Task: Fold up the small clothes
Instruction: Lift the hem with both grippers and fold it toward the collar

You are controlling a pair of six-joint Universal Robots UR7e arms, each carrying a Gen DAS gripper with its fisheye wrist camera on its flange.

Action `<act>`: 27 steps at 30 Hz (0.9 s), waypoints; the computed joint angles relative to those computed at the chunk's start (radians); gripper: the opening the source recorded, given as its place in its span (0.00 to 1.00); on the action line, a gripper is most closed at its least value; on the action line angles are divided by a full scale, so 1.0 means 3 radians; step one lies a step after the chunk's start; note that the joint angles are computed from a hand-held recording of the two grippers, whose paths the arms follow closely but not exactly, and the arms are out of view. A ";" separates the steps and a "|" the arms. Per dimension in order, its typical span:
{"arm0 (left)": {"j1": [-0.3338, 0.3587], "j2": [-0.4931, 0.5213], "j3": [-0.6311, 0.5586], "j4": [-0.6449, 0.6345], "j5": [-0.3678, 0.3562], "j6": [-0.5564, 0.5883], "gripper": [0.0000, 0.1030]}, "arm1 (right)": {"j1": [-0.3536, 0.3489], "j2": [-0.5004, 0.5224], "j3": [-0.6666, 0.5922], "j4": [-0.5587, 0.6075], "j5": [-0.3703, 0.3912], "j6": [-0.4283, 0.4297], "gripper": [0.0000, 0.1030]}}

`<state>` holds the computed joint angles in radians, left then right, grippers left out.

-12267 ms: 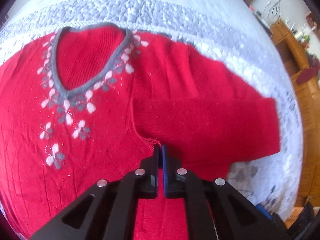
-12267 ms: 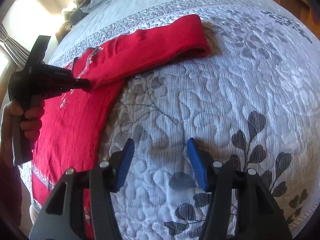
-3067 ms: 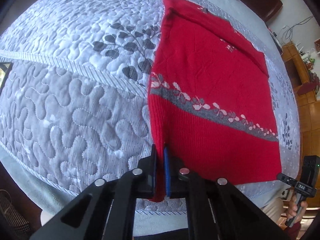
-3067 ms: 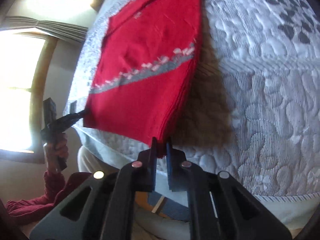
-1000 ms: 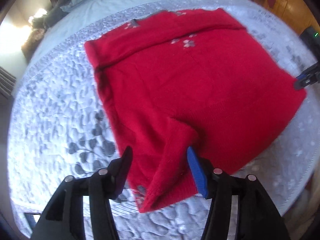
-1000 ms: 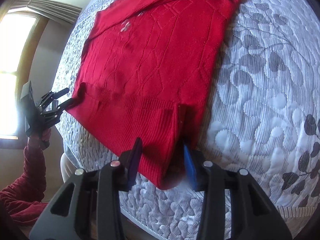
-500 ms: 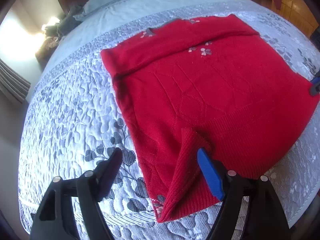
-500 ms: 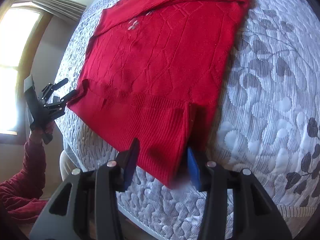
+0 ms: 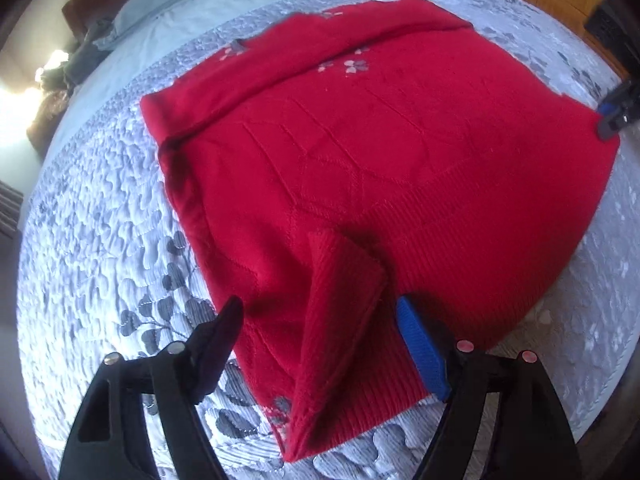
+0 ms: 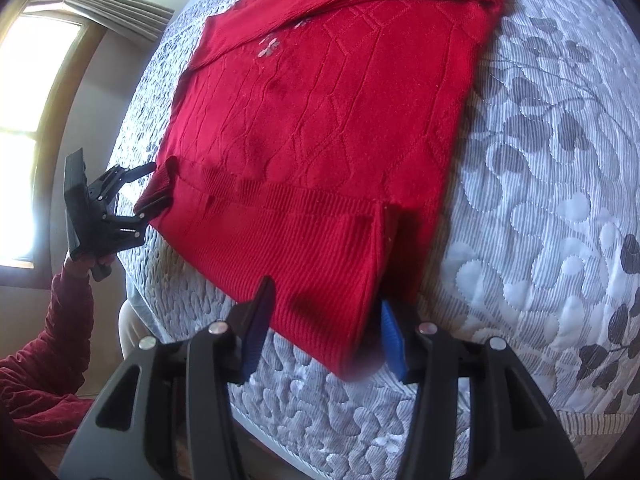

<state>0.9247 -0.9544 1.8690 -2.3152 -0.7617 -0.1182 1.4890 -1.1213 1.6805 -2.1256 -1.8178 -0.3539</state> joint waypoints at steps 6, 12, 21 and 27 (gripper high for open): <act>0.0173 -0.0082 -0.0142 -0.0003 -0.0417 -0.0179 0.12 | -0.0016 -0.0039 0.0001 0.0022 0.0088 -0.0049 0.43; 0.0212 -0.0191 -0.0050 -0.0086 -0.0651 -0.0119 0.10 | -0.0003 -0.0042 -0.0011 0.0033 0.0071 -0.0070 0.43; 0.0222 -0.0132 -0.0090 -0.0052 -0.0803 -0.0167 0.28 | 0.0069 0.0041 -0.0042 -0.0074 -0.0111 -0.0062 0.43; 0.0294 -0.0090 -0.0192 0.0010 -0.0850 -0.0268 0.08 | 0.0019 0.0121 -0.0165 0.0040 -0.0021 0.0035 0.04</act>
<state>1.0128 -0.9815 1.8115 -2.3123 -1.0167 -0.1987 1.4946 -1.0850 1.6311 -2.1136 -1.8240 -0.3433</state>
